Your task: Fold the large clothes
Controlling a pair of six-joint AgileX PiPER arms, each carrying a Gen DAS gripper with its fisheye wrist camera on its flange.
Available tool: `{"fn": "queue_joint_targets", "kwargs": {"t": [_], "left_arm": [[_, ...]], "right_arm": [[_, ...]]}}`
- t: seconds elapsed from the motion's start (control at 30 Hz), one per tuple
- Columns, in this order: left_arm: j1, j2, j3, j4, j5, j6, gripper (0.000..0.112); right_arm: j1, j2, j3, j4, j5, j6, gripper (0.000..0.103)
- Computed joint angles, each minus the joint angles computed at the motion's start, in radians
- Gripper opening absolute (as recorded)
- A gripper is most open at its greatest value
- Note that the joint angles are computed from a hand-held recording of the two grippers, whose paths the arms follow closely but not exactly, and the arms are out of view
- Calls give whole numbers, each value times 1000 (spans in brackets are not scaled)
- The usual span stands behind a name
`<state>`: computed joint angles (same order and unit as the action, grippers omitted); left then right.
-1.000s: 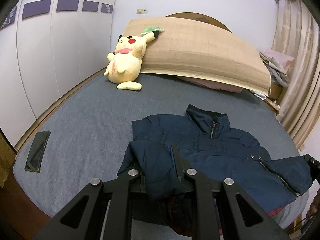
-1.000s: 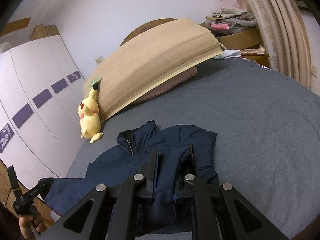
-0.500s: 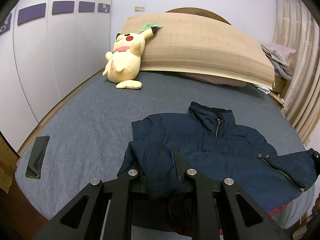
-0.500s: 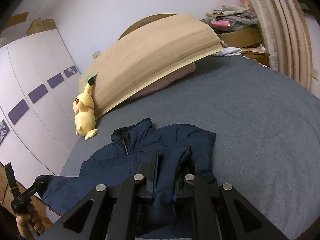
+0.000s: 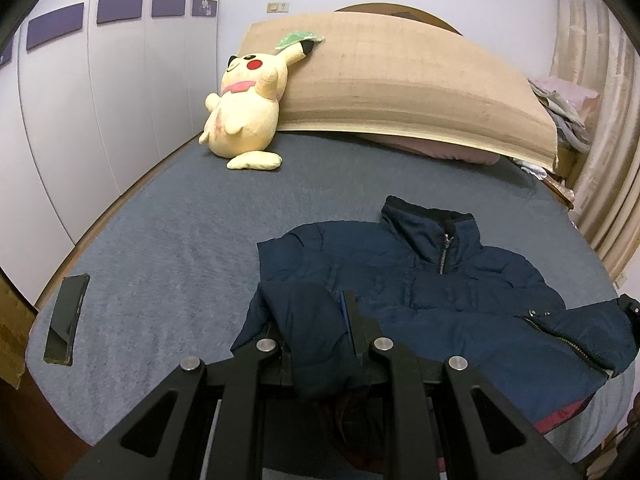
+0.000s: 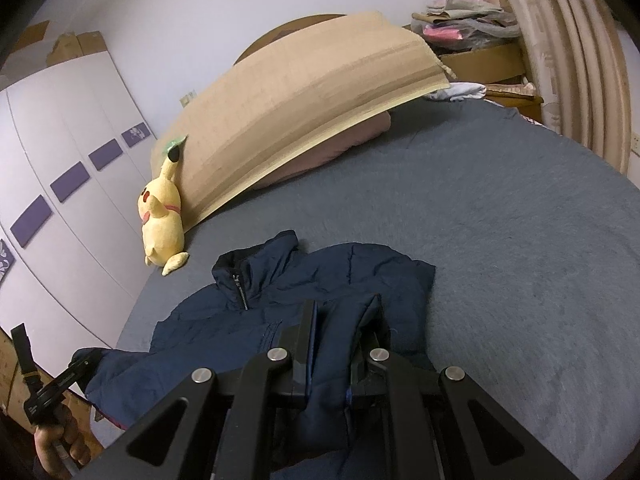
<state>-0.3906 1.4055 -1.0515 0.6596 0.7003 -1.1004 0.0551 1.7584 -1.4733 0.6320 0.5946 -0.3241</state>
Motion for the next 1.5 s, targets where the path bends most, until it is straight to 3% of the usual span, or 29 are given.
{"fn": "queue_joint_targets", "kwargs": {"t": [0.67,1.5], "left_arm": [[64,174,-147,-83,-7,114,17],[115,224,-198,-160,-23,207,17]], "right_arm": [[2,209,-242,-69,93,96,11],[23,271,-367,-140,146,175,11]]}}
